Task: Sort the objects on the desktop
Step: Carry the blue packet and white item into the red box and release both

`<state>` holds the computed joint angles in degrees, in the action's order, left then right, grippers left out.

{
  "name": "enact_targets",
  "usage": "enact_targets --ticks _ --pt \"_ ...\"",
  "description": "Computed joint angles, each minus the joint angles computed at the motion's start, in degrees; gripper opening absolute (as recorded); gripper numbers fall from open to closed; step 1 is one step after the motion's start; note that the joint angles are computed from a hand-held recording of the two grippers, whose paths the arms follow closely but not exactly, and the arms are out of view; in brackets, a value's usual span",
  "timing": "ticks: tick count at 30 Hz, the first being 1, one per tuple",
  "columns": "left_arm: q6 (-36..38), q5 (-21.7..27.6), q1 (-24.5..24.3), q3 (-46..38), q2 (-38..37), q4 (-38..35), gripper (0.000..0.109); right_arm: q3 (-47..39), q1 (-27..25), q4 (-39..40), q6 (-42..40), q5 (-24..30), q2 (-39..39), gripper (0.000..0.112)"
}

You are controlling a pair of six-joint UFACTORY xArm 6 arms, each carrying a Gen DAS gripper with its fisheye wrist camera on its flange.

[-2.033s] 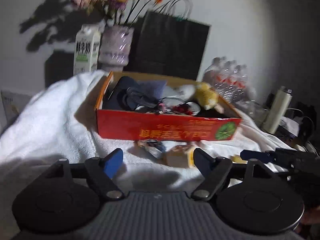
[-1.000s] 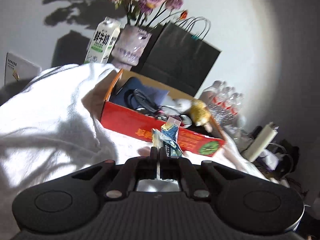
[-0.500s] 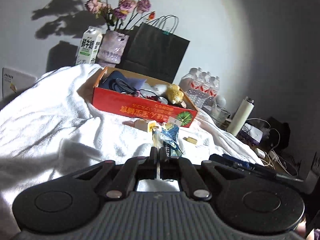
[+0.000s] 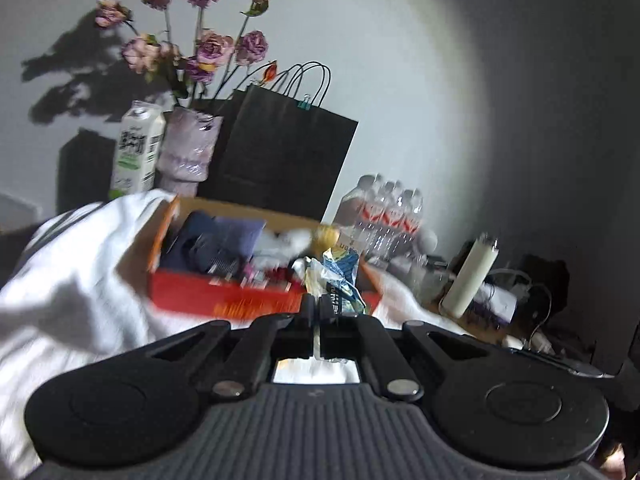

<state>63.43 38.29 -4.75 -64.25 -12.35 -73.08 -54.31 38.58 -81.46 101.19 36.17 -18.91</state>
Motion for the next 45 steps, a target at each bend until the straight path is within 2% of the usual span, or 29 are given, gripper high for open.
enact_targets --ticks 3,6,8,10,14,16,17,18,20,22,24,25,27,29,32,36,39,42,45 --pt "-7.0 0.0 -2.6 -10.8 8.9 4.9 0.003 -5.8 -7.1 3.6 -6.7 -6.5 4.1 0.026" --pt "-16.2 0.8 -5.3 -23.2 19.6 12.7 0.003 -13.2 -14.1 15.9 -19.7 -13.0 11.1 0.026" --pt "-23.3 4.0 -6.4 -32.4 27.5 19.1 0.003 -18.5 -16.7 26.5 -30.2 -12.5 16.6 0.026" --pt "-32.4 5.0 -7.9 -40.3 34.4 25.6 0.003 -23.9 -18.6 35.5 -39.0 -10.2 21.9 0.026" --pt "-43.5 5.4 -10.6 -54.1 46.5 37.4 0.006 -32.5 -21.4 48.3 -50.0 -6.9 30.8 0.026" --pt "-46.6 10.0 -10.4 -62.4 52.7 40.7 0.017 -37.3 -21.6 50.8 -54.3 -2.7 35.0 0.026" --pt "-48.5 11.4 -10.3 -65.4 54.7 42.5 0.032 -39.1 -21.6 51.0 -55.1 -0.8 36.7 0.027" --pt "-49.6 10.8 -10.3 -66.0 55.4 43.6 0.046 -40.8 -21.5 50.8 -55.3 0.9 38.1 0.027" --pt "-48.0 9.8 -10.0 -66.4 55.7 43.8 0.050 -44.1 -21.6 52.4 -56.9 3.8 40.4 0.038" --pt "-45.9 9.8 -9.3 -66.6 55.4 43.6 0.059 -43.5 -22.1 52.8 -56.5 1.3 40.2 0.053" --pt "-47.4 8.3 -9.2 -66.9 55.3 46.8 0.082 -44.0 -22.5 53.4 -56.2 0.3 40.3 0.059" --pt "-48.9 7.4 -9.3 -67.5 55.5 49.6 0.086 -44.9 -22.4 53.2 -55.8 0.9 40.5 0.059" --pt "-52.9 6.3 -9.5 -68.0 55.7 56.7 0.100 -46.6 -22.0 52.9 -55.4 2.5 40.9 0.060" --pt "-57.4 4.1 -9.8 -64.7 53.9 64.7 0.100 -47.1 -21.7 52.3 -54.9 3.0 40.7 0.063" --pt "-56.1 2.2 -9.4 -59.2 50.7 67.2 0.103 -47.4 -21.1 51.9 -54.6 4.4 40.7 0.072" --pt "-57.7 1.9 -9.2 -55.2 48.0 70.4 0.103 -50.8 -19.8 50.1 -52.6 9.8 42.4 0.073" --pt "-57.0 -0.6 -8.7 -48.9 43.6 69.5 0.103 -46.1 -19.0 47.4 -47.5 6.2 39.1 0.076" --pt "-54.1 -7.7 -8.4 -38.7 36.9 69.2 0.103 -39.4 -17.8 42.1 -42.4 2.0 34.1 0.081" --pt "-43.9 -16.2 -7.9 -26.6 29.5 61.7 0.103 -31.8 -16.0 33.4 -33.7 -0.8 28.4 0.088"
